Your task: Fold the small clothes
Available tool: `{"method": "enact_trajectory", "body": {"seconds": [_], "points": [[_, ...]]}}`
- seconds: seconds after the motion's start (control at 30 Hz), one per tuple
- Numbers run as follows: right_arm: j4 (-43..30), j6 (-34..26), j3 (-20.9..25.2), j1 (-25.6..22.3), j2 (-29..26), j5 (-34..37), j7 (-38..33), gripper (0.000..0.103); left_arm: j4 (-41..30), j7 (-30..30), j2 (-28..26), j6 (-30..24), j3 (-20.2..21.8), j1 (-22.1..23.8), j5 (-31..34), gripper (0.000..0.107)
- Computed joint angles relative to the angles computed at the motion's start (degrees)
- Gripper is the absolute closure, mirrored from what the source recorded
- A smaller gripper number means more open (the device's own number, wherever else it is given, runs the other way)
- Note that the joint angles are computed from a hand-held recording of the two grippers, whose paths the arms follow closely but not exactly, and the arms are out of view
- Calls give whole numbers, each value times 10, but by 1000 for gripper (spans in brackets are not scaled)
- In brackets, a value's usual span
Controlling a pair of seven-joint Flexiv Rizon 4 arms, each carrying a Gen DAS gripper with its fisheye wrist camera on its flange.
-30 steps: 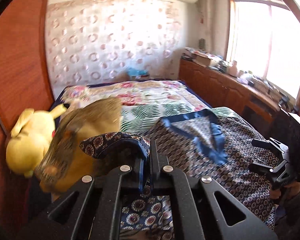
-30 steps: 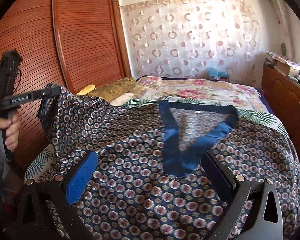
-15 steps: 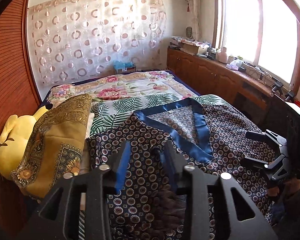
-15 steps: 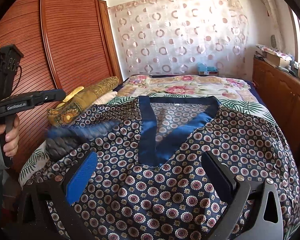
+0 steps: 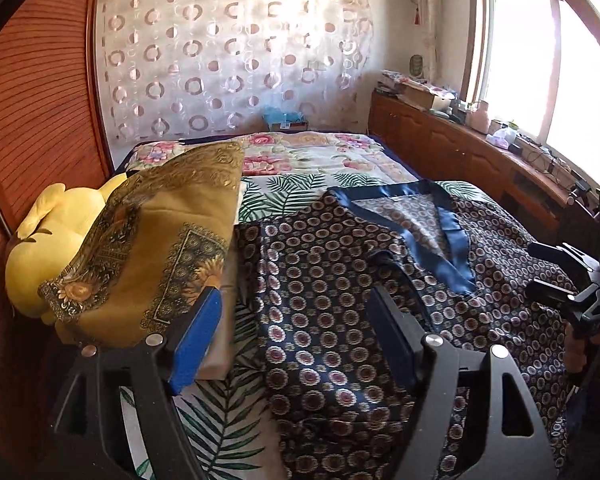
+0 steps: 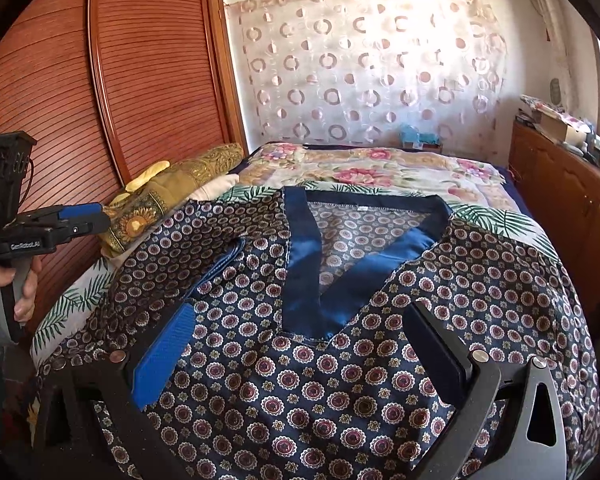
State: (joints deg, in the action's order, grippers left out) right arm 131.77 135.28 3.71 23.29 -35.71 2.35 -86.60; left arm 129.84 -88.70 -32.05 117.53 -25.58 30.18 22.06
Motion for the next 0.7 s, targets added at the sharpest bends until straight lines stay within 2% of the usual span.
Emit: {"method": "enact_trajectory", "body": {"seconds": [0.03,0.1,0.2,0.33,0.47,0.6,0.7], "points": [[-2,-4,-1,0,-2,-1,-1,0,-3,0,-5,-4,-7,7,4,31],[-4,-14,-6,3,-3,0,-4,0,-14,6,-13,-19,-13,12,1,41],[-12,-41,-18,13,-3,7,-13,0,-34,30,-21,-46,-11,2,-16,52],[-11,-61,-19,2,0,-9,-23,0,-63,71,-36,-74,-6,-24,-49,59],[-7,-79,-22,-11,3,-29,-39,2,-96,107,-50,-97,41,-87,-105,70],[-1,-106,-38,-15,13,-29,-59,10,-127,127,-66,-129,82,-136,-165,83],[15,-95,-31,-39,19,-34,-65,11,-138,142,-74,-137,104,-161,-194,86]]}}
